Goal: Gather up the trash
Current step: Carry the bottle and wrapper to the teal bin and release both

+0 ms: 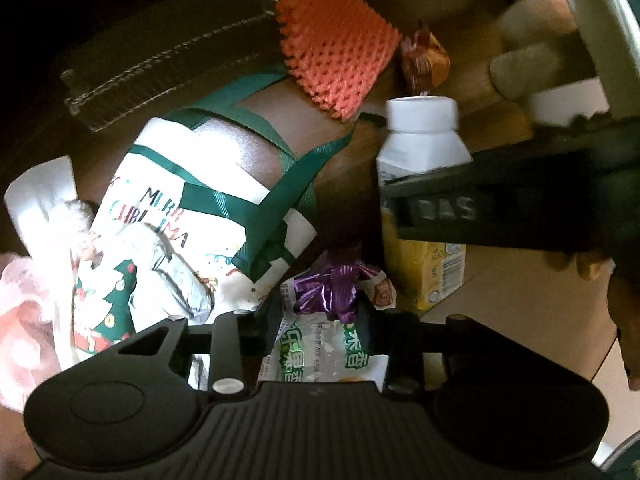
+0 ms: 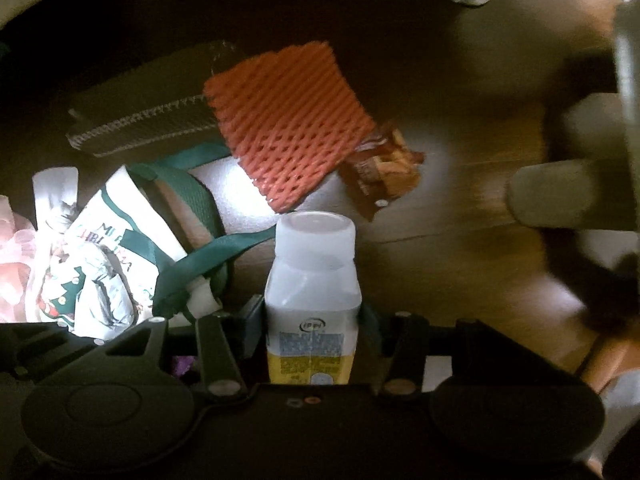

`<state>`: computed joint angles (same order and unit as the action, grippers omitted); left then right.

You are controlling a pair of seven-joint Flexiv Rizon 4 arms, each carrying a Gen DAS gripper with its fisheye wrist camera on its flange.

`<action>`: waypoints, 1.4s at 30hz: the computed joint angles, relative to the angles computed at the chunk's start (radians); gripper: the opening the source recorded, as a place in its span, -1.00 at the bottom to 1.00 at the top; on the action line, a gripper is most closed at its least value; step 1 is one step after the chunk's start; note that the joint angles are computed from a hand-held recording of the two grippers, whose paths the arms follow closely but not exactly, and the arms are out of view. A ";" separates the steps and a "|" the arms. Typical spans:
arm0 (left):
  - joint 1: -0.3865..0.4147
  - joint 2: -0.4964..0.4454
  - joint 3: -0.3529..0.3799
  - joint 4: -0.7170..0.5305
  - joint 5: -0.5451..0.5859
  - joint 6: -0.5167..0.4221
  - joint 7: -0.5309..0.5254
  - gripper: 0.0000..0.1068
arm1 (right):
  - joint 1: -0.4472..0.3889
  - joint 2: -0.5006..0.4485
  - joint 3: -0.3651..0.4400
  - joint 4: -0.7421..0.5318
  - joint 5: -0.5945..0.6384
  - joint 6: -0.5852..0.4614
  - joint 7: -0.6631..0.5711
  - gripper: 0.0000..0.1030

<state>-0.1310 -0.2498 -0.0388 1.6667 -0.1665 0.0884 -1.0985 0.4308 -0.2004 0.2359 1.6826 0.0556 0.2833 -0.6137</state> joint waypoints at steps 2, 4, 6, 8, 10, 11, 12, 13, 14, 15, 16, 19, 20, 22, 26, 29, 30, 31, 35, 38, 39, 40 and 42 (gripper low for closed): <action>0.004 0.009 0.002 -0.016 -0.005 -0.023 -0.021 -0.33 | 0.002 0.026 0.000 -0.002 -0.025 -0.020 -0.001 -0.05; 0.006 0.023 0.003 -0.031 -0.010 -0.036 -0.030 -0.34 | 0.005 0.048 0.000 -0.007 -0.049 -0.035 0.004 -0.06; 0.008 0.042 0.003 -0.044 -0.017 -0.049 -0.037 -0.34 | 0.006 0.080 0.001 -0.002 -0.074 -0.042 0.003 -0.06; 0.010 0.065 0.004 -0.060 -0.016 -0.056 -0.042 -0.34 | 0.013 0.106 0.005 -0.010 -0.102 -0.056 0.005 -0.06; 0.015 0.083 0.008 -0.081 -0.015 -0.067 -0.051 -0.34 | 0.019 0.126 0.008 -0.025 -0.124 -0.064 0.013 -0.06; 0.018 0.094 0.010 -0.091 -0.014 -0.071 -0.056 -0.34 | 0.022 0.139 0.011 -0.030 -0.137 -0.067 0.017 -0.06; 0.021 0.103 0.011 -0.100 -0.014 -0.075 -0.060 -0.34 | 0.024 0.153 0.012 -0.040 -0.147 -0.075 0.015 -0.06; 0.023 0.115 0.013 -0.108 -0.015 -0.079 -0.067 -0.34 | 0.029 0.163 0.016 -0.046 -0.159 -0.076 0.016 -0.06; 0.026 0.127 0.014 -0.117 -0.018 -0.082 -0.075 -0.34 | 0.033 0.176 0.020 -0.055 -0.172 -0.085 0.012 -0.06; 0.029 0.138 0.017 -0.120 -0.022 -0.080 -0.078 -0.34 | 0.037 0.186 0.023 -0.063 -0.183 -0.092 0.004 -0.06; 0.031 0.151 0.018 -0.127 -0.028 -0.082 -0.084 -0.34 | 0.042 0.195 0.027 -0.074 -0.197 -0.103 -0.008 -0.06; 0.034 0.187 0.019 -0.146 -0.047 -0.089 -0.135 -0.34 | 0.056 0.234 0.042 -0.096 -0.247 -0.129 -0.022 -0.06; 0.036 0.201 0.021 -0.146 -0.058 -0.088 -0.143 -0.34 | 0.058 0.249 0.045 -0.099 -0.257 -0.131 -0.019 -0.06; 0.038 0.233 0.023 -0.153 -0.066 -0.083 -0.150 -0.34 | 0.060 0.277 0.052 -0.114 -0.275 -0.144 -0.016 -0.06; 0.045 0.274 0.026 -0.177 -0.097 -0.071 -0.178 -0.34 | 0.062 0.328 0.066 -0.151 -0.305 -0.180 -0.041 -0.06; 0.051 0.298 0.030 -0.203 -0.135 -0.066 -0.189 -0.34 | 0.065 0.357 0.079 -0.191 -0.330 -0.210 -0.085 -0.06; 0.052 0.302 0.030 -0.215 -0.148 -0.065 -0.192 -0.34 | 0.066 0.366 0.085 -0.203 -0.342 -0.220 -0.094 -0.06; 0.053 0.307 0.030 -0.225 -0.162 -0.061 -0.194 -0.34 | 0.066 0.374 0.089 -0.217 -0.355 -0.228 -0.106 -0.06; 0.054 0.310 0.024 -0.295 -0.193 -0.048 -0.211 -0.34 | 0.057 0.400 0.103 -0.277 -0.409 -0.256 -0.139 -0.06; 0.052 0.294 0.012 -0.374 -0.221 -0.039 -0.222 -0.34 | 0.040 0.417 0.109 -0.318 -0.456 -0.263 -0.157 -0.05; 0.049 0.288 0.008 -0.399 -0.227 -0.036 -0.221 -0.34 | 0.035 0.418 0.113 -0.333 -0.471 -0.264 -0.157 -0.06; 0.047 0.273 -0.001 -0.443 -0.234 -0.037 -0.224 -0.34 | 0.029 0.422 0.114 -0.349 -0.484 -0.265 -0.162 -0.06; 0.041 0.248 -0.014 -0.509 -0.248 -0.034 -0.228 -0.34 | 0.014 0.424 0.113 -0.379 -0.514 -0.264 -0.184 -0.05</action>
